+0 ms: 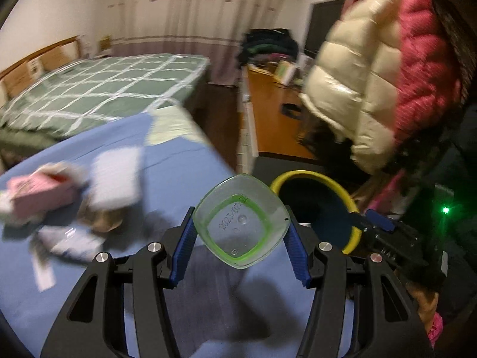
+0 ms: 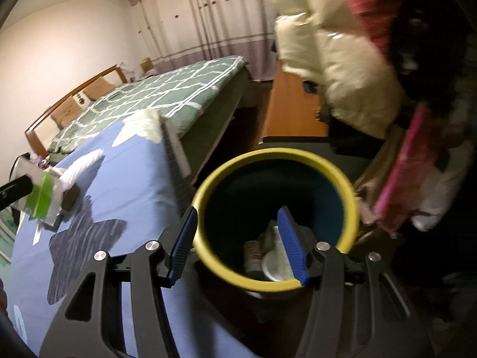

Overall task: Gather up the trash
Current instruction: 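Carry the clear cup over the bin and release it with the left gripper, then move the right gripper to the white milk pouch on the bed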

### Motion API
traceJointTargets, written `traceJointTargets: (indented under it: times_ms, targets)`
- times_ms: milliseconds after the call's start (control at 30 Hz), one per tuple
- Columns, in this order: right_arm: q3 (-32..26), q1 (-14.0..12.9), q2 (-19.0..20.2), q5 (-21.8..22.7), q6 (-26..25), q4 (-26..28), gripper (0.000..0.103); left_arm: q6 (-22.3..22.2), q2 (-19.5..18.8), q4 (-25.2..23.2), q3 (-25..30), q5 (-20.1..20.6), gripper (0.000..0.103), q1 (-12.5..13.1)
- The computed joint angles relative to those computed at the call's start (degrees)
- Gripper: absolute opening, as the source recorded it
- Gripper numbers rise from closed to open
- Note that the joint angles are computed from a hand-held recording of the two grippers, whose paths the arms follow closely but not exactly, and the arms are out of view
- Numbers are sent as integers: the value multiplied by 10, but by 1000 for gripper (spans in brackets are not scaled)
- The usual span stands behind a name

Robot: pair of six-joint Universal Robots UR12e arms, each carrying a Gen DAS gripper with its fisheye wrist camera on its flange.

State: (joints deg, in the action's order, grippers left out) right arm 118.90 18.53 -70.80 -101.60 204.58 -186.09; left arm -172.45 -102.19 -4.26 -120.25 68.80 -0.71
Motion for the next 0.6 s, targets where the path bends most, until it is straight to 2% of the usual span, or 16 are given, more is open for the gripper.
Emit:
traceJointTargets:
  times_ms: [167,333,567,600]
  targets:
    - [22,-14,-14,-1,6,1,54,19,-38,-46,52,-18,56,-45]
    - [37,-28,-19,4,15,10,54,29,-82,-88,107,-7,56,-88]
    - [47,-44,-22,8,25,18,55,18,-126,-128,150,0,56,-112]
    - [48,-44,-22,7,25,18,57,18,-130,-135,154,1,67,-113]
